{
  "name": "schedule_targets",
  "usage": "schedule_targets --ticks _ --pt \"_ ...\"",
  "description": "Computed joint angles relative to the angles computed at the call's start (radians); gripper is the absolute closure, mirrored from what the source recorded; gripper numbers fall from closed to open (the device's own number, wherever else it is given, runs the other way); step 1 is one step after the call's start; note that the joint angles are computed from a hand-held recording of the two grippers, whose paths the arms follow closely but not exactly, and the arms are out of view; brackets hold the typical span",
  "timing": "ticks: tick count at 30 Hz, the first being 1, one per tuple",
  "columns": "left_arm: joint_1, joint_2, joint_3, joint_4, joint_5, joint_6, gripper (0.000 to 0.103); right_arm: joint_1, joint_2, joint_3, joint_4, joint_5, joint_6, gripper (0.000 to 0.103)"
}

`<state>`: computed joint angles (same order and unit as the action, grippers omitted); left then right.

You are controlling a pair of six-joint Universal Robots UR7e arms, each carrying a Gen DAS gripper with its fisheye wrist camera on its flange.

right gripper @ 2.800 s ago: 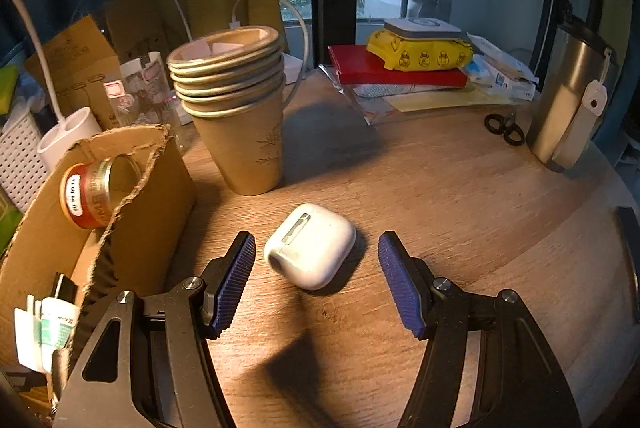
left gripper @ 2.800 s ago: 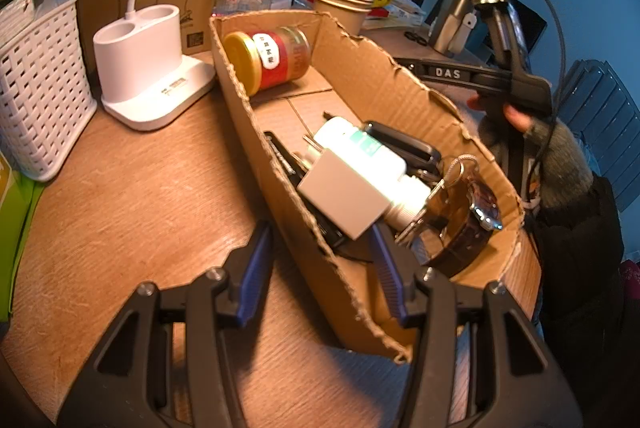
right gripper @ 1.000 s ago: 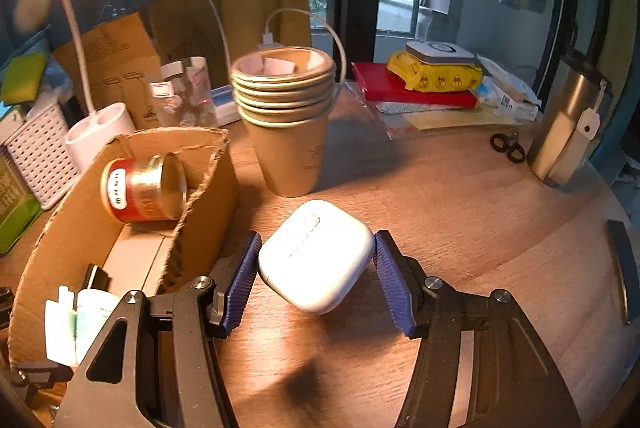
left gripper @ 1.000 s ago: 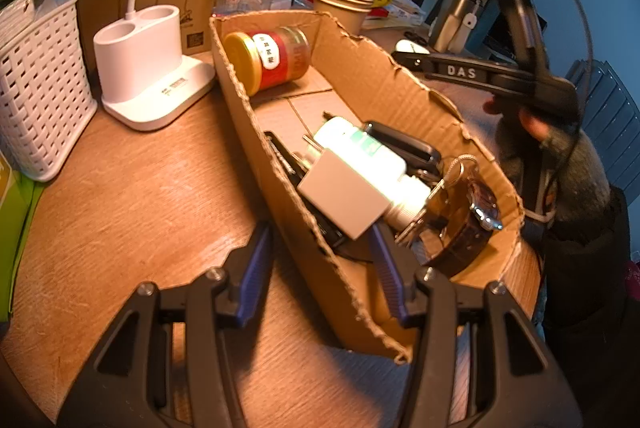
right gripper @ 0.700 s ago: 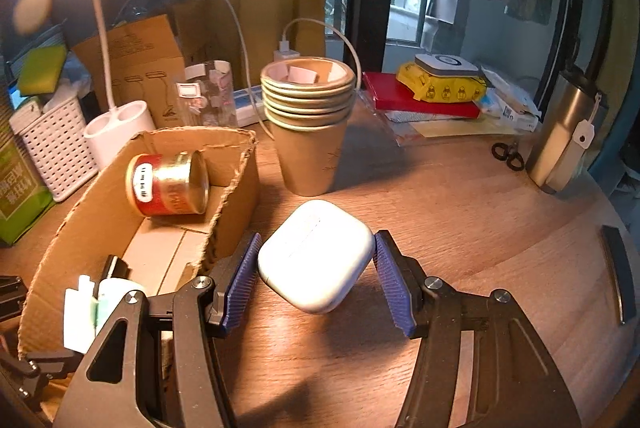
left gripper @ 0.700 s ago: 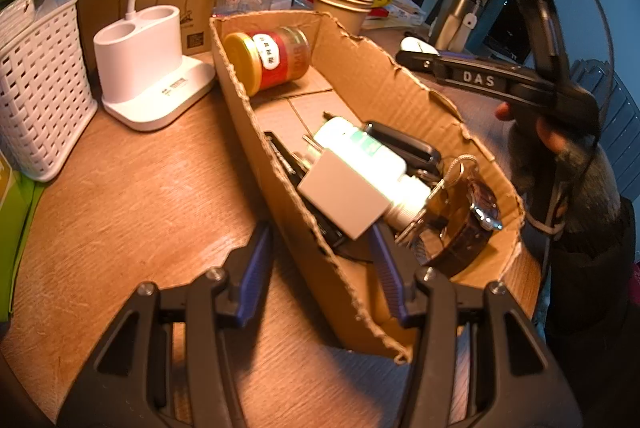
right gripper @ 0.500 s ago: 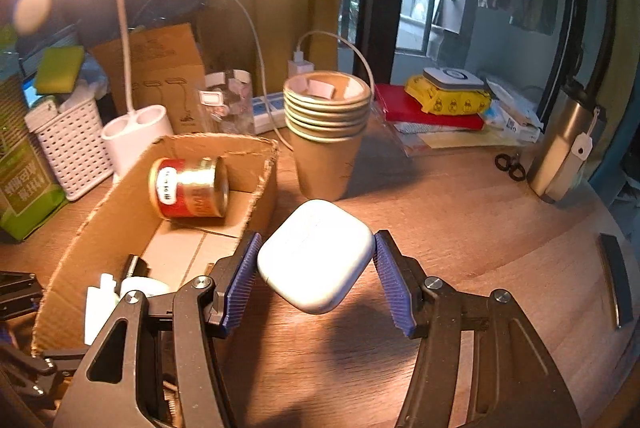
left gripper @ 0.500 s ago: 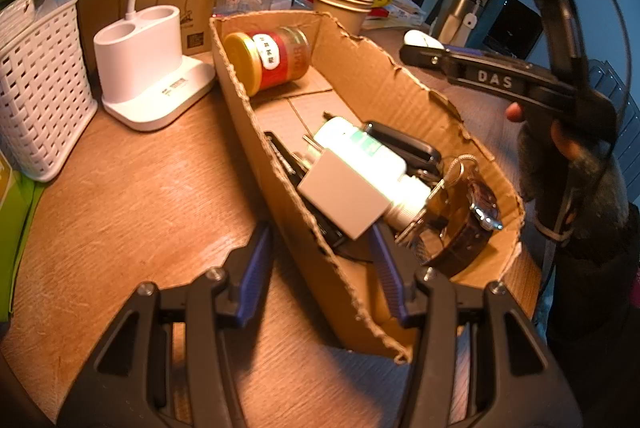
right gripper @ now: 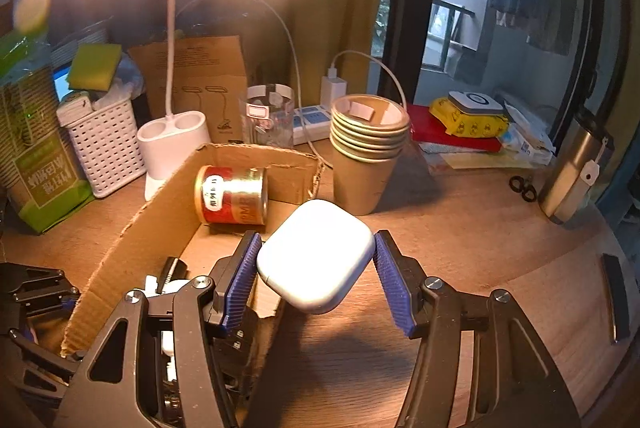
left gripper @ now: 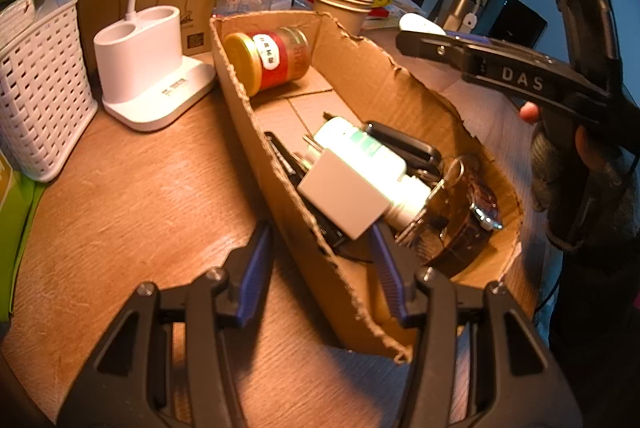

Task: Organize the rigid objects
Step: 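Lift the earbud case with the right tool and carry it over the box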

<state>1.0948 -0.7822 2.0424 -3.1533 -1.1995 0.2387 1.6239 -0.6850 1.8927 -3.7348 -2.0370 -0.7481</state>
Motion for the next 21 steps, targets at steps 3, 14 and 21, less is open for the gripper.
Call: schedule_targets --ticks 3,14,21 --pt "0.0 0.0 0.0 0.0 0.0 0.0 0.051 0.006 0.003 0.002 0.003 0.009 -0.009 0.042" --pt "0.0 0.0 0.0 -0.002 0.0 0.0 0.051 0.022 0.026 -0.021 0.055 0.022 -0.051 0.042" --pt "0.0 0.0 0.001 -0.002 0.0 0.0 0.051 0.023 0.04 -0.042 0.136 0.024 -0.059 0.042"
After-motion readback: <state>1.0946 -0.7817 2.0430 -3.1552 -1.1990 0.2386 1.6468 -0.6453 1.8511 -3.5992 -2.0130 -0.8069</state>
